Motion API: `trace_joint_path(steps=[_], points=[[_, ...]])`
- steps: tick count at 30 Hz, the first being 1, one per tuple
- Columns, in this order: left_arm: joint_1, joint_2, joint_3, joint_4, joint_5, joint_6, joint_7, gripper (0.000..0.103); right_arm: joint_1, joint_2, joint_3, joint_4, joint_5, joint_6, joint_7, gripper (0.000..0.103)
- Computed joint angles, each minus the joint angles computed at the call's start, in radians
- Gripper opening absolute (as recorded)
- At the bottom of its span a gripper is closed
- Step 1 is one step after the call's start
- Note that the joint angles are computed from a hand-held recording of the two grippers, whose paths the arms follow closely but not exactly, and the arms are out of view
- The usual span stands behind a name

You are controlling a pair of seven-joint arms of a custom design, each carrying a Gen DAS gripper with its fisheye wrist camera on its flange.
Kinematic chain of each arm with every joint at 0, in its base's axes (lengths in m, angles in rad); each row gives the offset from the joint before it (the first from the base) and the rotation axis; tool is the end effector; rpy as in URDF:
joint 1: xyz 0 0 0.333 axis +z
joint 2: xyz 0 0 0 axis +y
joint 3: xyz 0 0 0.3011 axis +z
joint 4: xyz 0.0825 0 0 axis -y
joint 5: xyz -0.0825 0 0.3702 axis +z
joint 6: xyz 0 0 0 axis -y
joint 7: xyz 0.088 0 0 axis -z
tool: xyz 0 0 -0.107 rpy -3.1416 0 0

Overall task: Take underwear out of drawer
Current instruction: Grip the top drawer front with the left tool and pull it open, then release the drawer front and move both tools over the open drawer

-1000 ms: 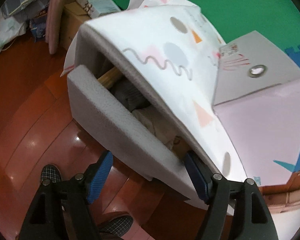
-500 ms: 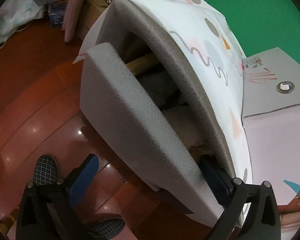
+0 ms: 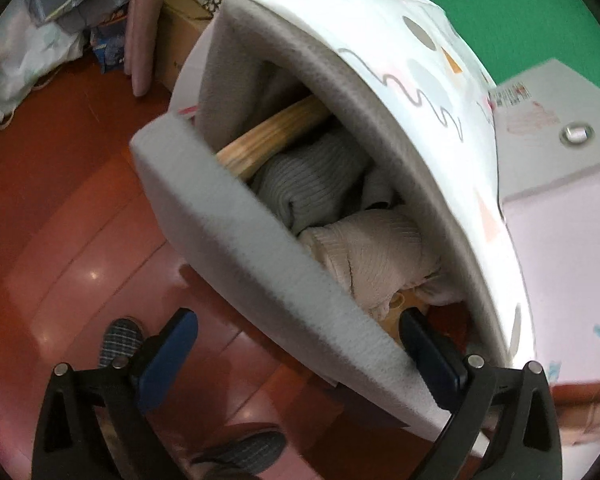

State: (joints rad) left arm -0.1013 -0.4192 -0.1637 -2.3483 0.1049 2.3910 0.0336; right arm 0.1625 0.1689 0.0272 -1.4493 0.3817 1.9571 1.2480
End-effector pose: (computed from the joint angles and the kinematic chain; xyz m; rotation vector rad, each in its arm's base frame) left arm 0.4386 -0.1251 0.5299 -2.9088 0.5298 -0.7060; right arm 0.6089 0.1404 0.6140 -2.2166 1.4267 -0.0032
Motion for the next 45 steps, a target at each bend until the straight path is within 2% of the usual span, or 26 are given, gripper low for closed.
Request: trace_joint_path(steps=[3,9,15,17,21,26,36,39,45], points=[[-0.028,-0.025,0.018,-0.002,-0.040,-0.041,0.059,0.103,-0.001,-0.007,-0.001,-0.010,0.004,0.009,-0.005,0.103],[-0.047,-0.056,0.007,0.027,-0.039,-0.176,0.148,0.103,-0.002,-0.021,-0.002,-0.027,0.009,0.036,-0.011,0.103],[-0.038,-0.027,0.024,0.105,-0.050,-0.274,0.210,0.103,-0.009,-0.057,-0.008,-0.064,0.028,0.036,0.000,0.103],[-0.032,-0.041,0.031,0.060,-0.051,-0.243,0.233,0.103,-0.010,-0.084,-0.009,-0.089,0.031,0.044,-0.014,0.103],[-0.028,-0.033,0.029,0.087,-0.059,-0.274,0.265,0.103,-0.010,-0.093,-0.009,-0.073,0.012,-0.004,-0.069,0.103],[-0.023,-0.004,0.020,0.112,-0.053,-0.280,0.284,0.103,-0.006,-0.058,-0.009,-0.001,-0.010,-0.011,-0.082,0.103],[-0.018,0.023,0.017,0.146,-0.034,-0.307,0.348,0.103,-0.007,0.157,-0.003,0.349,-0.065,-0.153,-0.011,0.103],[-0.017,0.035,0.020,0.158,-0.038,-0.310,0.360,0.103,-0.003,0.208,0.000,0.429,-0.084,-0.209,0.014,0.103],[-0.006,0.058,0.026,0.182,-0.031,-0.297,0.392,0.103,0.005,0.278,0.006,0.521,-0.107,-0.262,0.035,0.103]])
